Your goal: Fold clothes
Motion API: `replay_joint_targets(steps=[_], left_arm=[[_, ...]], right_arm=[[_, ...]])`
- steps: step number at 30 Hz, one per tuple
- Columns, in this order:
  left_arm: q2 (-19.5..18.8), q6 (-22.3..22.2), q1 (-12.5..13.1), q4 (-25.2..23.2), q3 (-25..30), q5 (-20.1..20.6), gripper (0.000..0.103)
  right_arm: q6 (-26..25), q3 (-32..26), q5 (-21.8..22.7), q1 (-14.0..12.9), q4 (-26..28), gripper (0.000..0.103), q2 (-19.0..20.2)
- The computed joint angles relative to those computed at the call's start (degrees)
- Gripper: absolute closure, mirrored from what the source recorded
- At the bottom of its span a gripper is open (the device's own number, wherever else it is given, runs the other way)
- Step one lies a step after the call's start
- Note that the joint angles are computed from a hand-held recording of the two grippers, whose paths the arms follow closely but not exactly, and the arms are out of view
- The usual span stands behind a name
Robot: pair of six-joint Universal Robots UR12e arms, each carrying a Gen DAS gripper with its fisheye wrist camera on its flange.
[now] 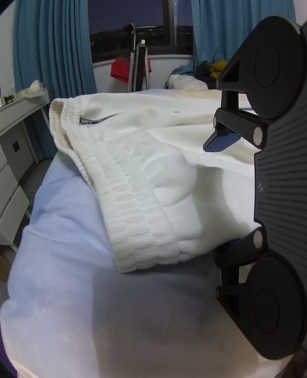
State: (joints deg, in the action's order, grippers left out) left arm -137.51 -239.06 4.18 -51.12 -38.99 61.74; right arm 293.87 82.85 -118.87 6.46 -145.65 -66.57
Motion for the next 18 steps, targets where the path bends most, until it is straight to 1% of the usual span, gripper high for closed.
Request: replay_joint_targets(steps=[2, 4, 5, 6, 8, 10, 12, 14, 16, 17, 18], left_arm=[[-0.1, -0.2, -0.1, 0.7, 0.0, 0.2, 0.034], [-0.1, -0.5, -0.1, 1.5, 0.0, 0.4, 0.036], [-0.1, -0.7, -0.2, 2.4, -0.1, 0.6, 0.042], [0.1, -0.9, -0.2, 3.5, -0.4, 0.8, 0.05], [0.4, -1.0, -0.4, 5.8, -1.2, 1.0, 0.057], [0.6, -0.8, -0.5, 6.7, -1.4, 1.2, 0.061], [0.7, -0.6, -0.6, 5.3, -1.0, 2.0, 0.062], [0.6, -0.7, -0.7, 4.2, -0.5, 2.3, 0.062], [0.2, 0.4, -0.9, 3.3, 0.4, 2.7, 0.061], [0.2, 0.6, -0.9, 3.6, 0.5, 2.8, 0.061], [0.1, 0.6, -0.9, 4.2, 0.5, 2.7, 0.065]], right_arm=[[-2.4, -1.8, -1.2, 0.1, 1.9, 0.037, 0.9], [-4.3, -2.4, -2.1, 0.1, 2.6, 0.037, 1.3], [-4.7, -2.4, -2.3, 0.1, 2.4, 0.037, 1.3], [-4.9, -2.2, -2.4, 0.1, 1.9, 0.037, 1.2], [-5.3, -1.3, -2.5, 0.0, 0.4, 0.037, 0.8], [-4.9, -0.1, -3.5, 0.0, -1.7, 0.044, 0.4], [-3.6, 0.9, -5.2, 0.4, -3.3, 0.054, 0.0], [-3.2, 1.5, -5.2, 0.0, -3.1, 0.057, -0.4], [-3.2, 1.9, -5.2, -0.3, -2.6, 0.058, -0.5], [-3.3, 2.1, -5.3, -0.6, -2.3, 0.061, -0.6], [-3.4, 2.3, -5.5, -0.8, -2.1, 0.069, -0.7]])
